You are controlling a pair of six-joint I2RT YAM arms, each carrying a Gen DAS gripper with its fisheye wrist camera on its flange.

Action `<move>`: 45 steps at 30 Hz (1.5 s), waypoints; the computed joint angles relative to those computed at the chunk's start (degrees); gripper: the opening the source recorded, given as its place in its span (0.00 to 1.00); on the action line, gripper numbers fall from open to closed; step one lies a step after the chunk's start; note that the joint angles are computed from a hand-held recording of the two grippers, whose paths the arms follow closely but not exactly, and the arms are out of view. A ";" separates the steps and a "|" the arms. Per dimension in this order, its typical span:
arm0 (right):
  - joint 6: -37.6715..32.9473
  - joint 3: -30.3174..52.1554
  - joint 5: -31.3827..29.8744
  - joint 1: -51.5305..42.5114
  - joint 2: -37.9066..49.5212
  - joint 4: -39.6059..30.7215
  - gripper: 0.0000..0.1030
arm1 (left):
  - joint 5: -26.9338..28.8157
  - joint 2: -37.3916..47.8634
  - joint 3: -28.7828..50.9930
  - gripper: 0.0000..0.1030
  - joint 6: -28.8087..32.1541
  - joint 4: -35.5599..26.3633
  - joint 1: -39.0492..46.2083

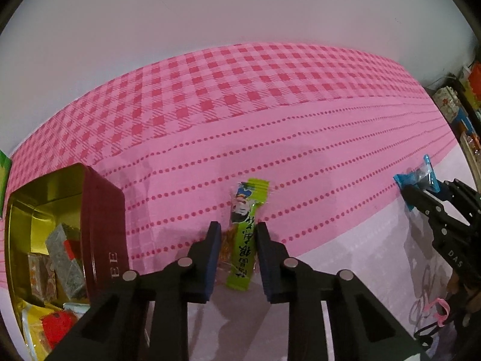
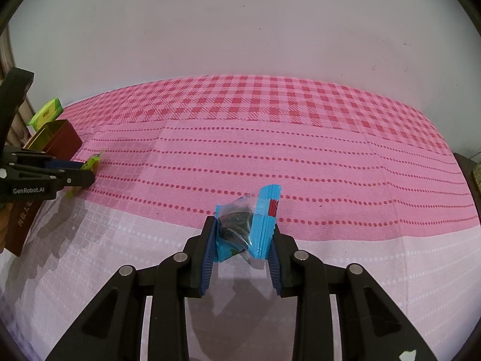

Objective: Organize snacks
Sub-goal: 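Grasp the green stick candy with the left gripper while the right gripper holds the blue candy, then carry the green stick candy into the tin with the left gripper and release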

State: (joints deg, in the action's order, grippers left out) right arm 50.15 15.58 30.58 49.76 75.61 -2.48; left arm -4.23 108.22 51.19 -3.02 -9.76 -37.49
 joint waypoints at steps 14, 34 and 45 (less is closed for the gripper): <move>-0.49 1.18 0.34 -0.08 2.64 0.66 0.29 | -1.84 -9.44 -5.15 0.17 -1.84 -1.84 -2.56; -1.76 1.81 0.68 -0.34 3.62 0.44 0.28 | -4.42 -34.31 -13.91 0.17 1.46 -11.84 8.35; -2.05 1.92 0.80 -0.36 3.72 0.28 0.28 | 3.73 -37.69 -12.43 0.17 9.49 -15.19 28.52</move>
State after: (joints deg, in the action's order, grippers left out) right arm 48.10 17.50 31.38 49.40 79.33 -2.21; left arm -0.49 70.53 38.75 6.47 -24.95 -8.97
